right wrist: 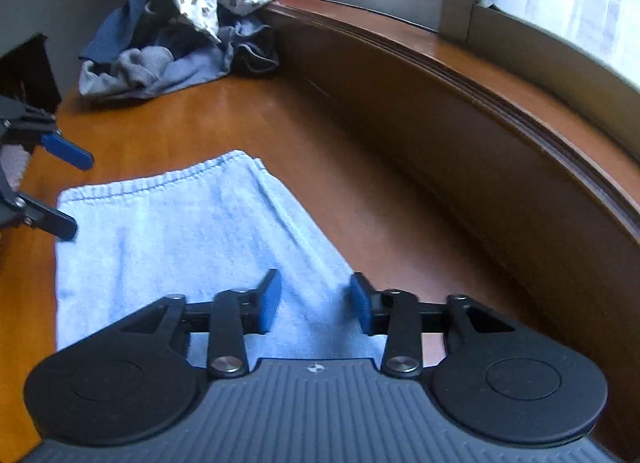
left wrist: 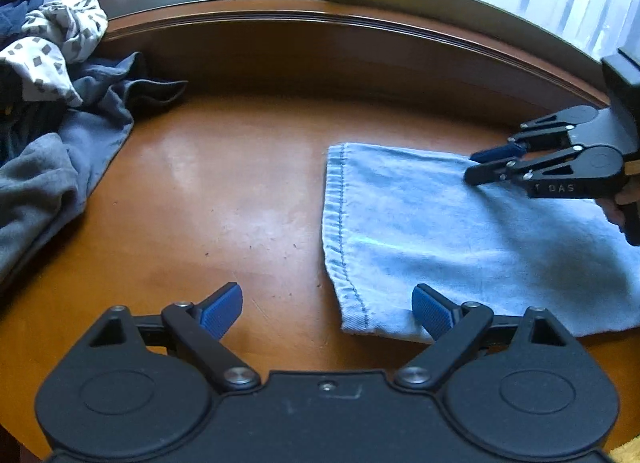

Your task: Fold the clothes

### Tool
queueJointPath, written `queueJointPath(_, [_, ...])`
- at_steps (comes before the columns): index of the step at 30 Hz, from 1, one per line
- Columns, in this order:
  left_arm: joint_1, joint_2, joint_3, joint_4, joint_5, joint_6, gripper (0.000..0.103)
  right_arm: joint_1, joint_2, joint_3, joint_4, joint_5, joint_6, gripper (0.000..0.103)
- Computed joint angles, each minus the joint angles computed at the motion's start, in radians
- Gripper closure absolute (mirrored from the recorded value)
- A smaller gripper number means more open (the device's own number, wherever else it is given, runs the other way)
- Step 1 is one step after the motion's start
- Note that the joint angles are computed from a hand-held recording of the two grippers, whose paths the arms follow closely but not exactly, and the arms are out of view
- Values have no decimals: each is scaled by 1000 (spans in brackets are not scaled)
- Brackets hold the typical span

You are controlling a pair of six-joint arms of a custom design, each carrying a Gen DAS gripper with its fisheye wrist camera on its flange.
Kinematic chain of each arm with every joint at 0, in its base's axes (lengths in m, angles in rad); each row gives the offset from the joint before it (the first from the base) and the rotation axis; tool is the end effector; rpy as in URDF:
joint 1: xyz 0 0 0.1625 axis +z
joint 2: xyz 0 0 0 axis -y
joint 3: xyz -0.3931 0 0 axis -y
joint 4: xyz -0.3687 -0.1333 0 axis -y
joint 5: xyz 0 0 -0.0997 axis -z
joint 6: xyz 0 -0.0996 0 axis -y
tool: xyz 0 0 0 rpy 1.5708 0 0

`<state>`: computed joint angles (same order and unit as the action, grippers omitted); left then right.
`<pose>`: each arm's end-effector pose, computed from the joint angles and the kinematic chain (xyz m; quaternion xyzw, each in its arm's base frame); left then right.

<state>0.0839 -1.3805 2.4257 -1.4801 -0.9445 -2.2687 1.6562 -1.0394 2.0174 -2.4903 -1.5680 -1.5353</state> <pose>-0.2113 -0.2101 0.1052 -0.1524 0.8046 -0.4022 0.4093 0.1756 -0.4857 0.0903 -0.7242 0.6890 0.0210 0.0204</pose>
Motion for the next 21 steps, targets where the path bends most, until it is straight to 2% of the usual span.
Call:
queueJointPath(1, [2,8,-6,6,-4,-9,12,-3,-3,-2,12,6,2,91])
queueJointPath(4, [2,17,-21,36,-11,-37,12,-17,-55,25,34,65,-23,102])
queueJointPath(7, [7,24,-29,36,-6,-52,12,-39,-109,28,67,180,0,102])
queueJointPath(8, [14,24,-27,27,-4,-46,12,-41,-112,27,61,193,-7,102])
queueJointPath(12, [39,38,-35,13,3,-11,12,-29,-50,20,-6,120,-23,102])
queueJointPath(14, [35,42,-40,21,13,5,12,-25,-18,41,-80,82,-68,101])
queueJointPath(17, [28,35,-49,46,44,23,12,-20,7,76,-188,56,-66,98])
queueJointPath(18, [28,33,-51,47,61,28,12,-17,-1,98,-241,57,-42,94])
queueJointPath(19, [30,28,-50,43,86,35,12,-13,-8,120,-296,55,-16,84])
queueJointPath(21, [49,21,-42,-1,150,89,12,-14,-27,182,-445,64,21,76])
